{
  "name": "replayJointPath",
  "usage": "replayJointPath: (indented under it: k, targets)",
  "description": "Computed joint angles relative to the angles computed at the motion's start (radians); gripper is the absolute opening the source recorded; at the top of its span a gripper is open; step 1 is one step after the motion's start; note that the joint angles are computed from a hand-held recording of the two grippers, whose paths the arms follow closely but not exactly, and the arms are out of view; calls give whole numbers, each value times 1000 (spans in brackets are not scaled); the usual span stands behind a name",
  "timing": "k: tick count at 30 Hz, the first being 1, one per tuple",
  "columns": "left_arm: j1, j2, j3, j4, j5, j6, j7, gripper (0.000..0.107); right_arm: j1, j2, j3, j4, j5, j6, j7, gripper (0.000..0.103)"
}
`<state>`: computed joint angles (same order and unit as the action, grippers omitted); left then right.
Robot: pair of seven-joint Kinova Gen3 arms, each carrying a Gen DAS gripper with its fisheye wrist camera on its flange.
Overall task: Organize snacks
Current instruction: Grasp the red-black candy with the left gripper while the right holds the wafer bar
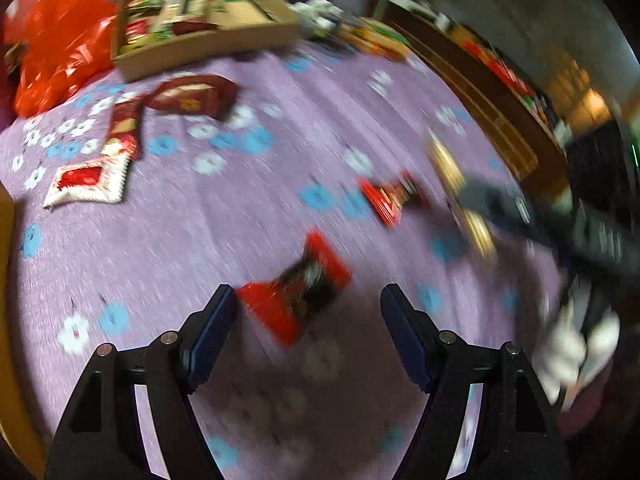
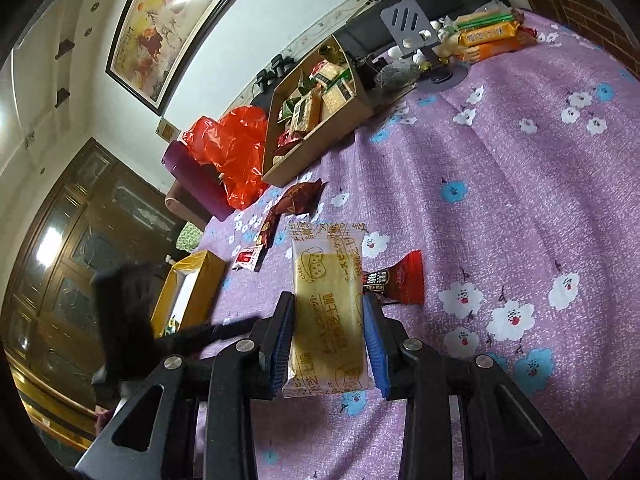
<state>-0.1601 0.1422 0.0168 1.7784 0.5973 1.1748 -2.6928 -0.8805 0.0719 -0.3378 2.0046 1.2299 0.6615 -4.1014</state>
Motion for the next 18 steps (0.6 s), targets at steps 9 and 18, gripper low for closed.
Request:
replayJointPath:
  k: [9, 18]
  targets:
    - [33, -101, -15, 120, 58, -166, -146, 74, -8, 15, 9, -14, -15, 7, 9, 35]
    - [97, -124, -13, 168, 20, -256, -170, 22, -15, 18, 6, -8, -11, 30, -17, 35]
